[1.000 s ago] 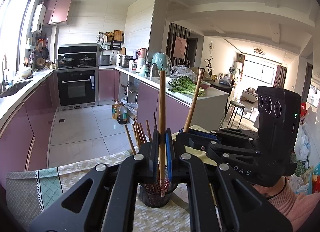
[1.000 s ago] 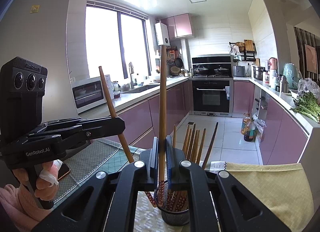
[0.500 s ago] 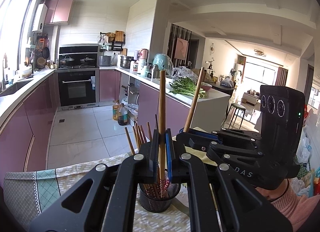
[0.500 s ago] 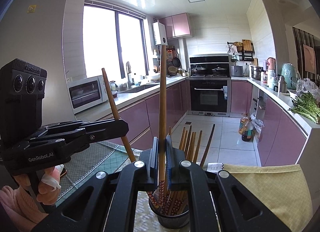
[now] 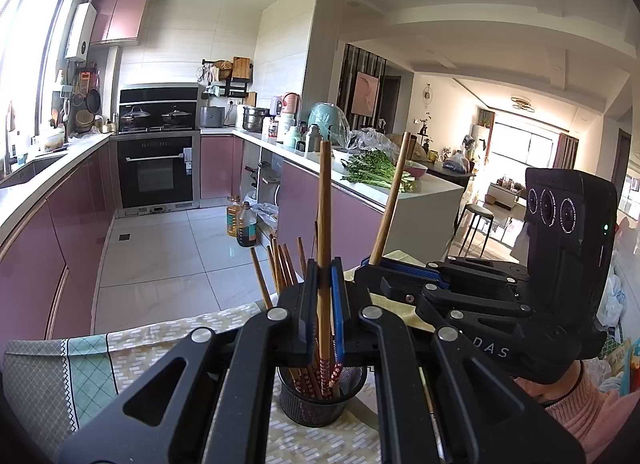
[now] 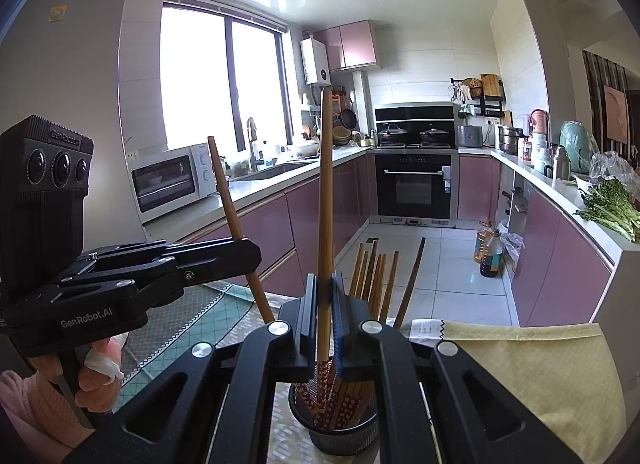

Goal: Organize utensils
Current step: 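Lower both held chopsticks into the mesh holder, then push both chopsticks down among the others in the holder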

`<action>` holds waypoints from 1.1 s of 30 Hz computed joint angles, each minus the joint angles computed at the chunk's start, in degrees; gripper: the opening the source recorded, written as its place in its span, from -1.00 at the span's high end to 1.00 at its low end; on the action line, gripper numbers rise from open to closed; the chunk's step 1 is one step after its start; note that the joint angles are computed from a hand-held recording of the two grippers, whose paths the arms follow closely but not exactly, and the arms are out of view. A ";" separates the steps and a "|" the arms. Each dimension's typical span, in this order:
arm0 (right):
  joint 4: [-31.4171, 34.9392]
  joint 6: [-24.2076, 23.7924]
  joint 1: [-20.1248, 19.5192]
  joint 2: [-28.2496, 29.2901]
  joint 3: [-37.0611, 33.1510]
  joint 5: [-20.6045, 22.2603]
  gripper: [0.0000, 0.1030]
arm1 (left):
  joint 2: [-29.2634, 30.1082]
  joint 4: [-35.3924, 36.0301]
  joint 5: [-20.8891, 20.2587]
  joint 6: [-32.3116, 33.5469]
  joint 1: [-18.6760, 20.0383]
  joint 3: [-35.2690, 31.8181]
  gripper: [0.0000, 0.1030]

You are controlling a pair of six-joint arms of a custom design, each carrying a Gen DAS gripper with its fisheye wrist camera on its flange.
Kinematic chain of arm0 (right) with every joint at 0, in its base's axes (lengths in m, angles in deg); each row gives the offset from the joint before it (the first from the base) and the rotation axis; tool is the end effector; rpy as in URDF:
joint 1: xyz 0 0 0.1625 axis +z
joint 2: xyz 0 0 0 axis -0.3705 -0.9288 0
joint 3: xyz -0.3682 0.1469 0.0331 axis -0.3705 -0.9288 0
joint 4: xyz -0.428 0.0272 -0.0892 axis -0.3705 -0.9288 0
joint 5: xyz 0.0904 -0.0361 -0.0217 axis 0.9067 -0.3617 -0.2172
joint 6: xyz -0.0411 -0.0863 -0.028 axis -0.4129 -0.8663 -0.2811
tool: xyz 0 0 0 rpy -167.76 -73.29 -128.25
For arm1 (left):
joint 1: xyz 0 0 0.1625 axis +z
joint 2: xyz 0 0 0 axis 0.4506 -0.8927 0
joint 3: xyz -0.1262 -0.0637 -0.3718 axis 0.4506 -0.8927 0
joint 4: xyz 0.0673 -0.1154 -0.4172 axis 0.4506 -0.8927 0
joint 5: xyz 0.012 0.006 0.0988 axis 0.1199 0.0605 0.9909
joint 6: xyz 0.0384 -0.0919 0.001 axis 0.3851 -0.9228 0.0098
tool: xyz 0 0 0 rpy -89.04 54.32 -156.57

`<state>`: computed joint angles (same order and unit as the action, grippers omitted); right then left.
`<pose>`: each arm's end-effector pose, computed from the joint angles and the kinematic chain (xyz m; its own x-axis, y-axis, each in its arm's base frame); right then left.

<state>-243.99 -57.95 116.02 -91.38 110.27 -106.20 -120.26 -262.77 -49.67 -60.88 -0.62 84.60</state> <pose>0.1675 -0.4404 0.3726 -0.7233 -0.4136 0.5530 -0.6868 0.3471 -0.6386 -0.4668 -0.4435 0.1222 -0.6538 0.5782 -0.4881 0.7379 0.3446 -0.5803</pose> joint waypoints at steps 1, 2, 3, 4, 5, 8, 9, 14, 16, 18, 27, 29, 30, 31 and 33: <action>0.09 0.02 0.02 0.06 -0.10 -0.10 0.89 | 0.03 -0.02 0.07 -0.04 -0.05 0.04 0.86; 0.28 0.00 -0.07 0.05 -0.25 -0.09 0.89 | 0.03 -0.02 0.07 -0.04 -0.05 0.04 0.86; 0.29 0.04 -0.08 0.08 -0.27 -0.14 0.89 | 0.01 0.00 0.10 -0.05 -0.05 0.06 0.86; 0.39 0.10 -0.11 0.20 -0.43 -0.17 0.89 | -0.02 0.02 0.01 -0.09 -0.02 0.05 0.86; 0.40 0.14 -0.15 0.27 -0.52 -0.22 0.89 | -0.02 0.01 0.00 -0.10 -0.04 0.07 0.86; 0.48 0.19 -0.10 0.36 -0.62 -0.35 0.89 | -0.03 0.07 -0.02 -0.14 -0.03 0.05 0.86; 0.40 0.18 -0.11 0.45 -0.62 -0.42 0.89 | 0.11 0.23 -0.08 -0.09 0.06 -0.24 0.86; 0.26 0.22 -0.32 0.67 -0.73 -0.50 0.89 | 0.45 0.31 -0.09 -0.17 0.10 -0.47 0.86; 0.20 0.23 -0.45 0.83 -0.75 -0.52 0.89 | 0.63 0.26 -0.13 -0.21 0.12 -0.52 0.86; 0.36 0.24 -0.52 0.89 -0.82 -0.50 0.89 | 0.65 0.30 -0.12 -0.19 0.12 -0.59 0.86; 0.39 0.15 -1.25 1.10 -0.49 -0.55 0.89 | 0.71 0.95 -0.42 -0.32 0.46 -0.53 0.86; 0.40 0.10 -1.40 1.04 -0.36 -0.53 0.89 | 0.55 1.15 -0.37 -0.52 0.51 -0.29 0.86; 0.38 0.11 -1.42 1.04 -0.31 -0.58 0.89 | 0.54 1.24 -0.44 -0.58 0.60 -0.28 0.86; 0.45 0.07 -1.49 0.97 -0.22 -0.57 0.89 | 0.55 1.49 -0.48 -0.59 0.70 -0.46 0.86; 0.74 0.00 -1.56 0.87 -0.30 -0.63 0.89 | 0.57 1.66 -0.50 -0.58 0.81 -0.52 0.86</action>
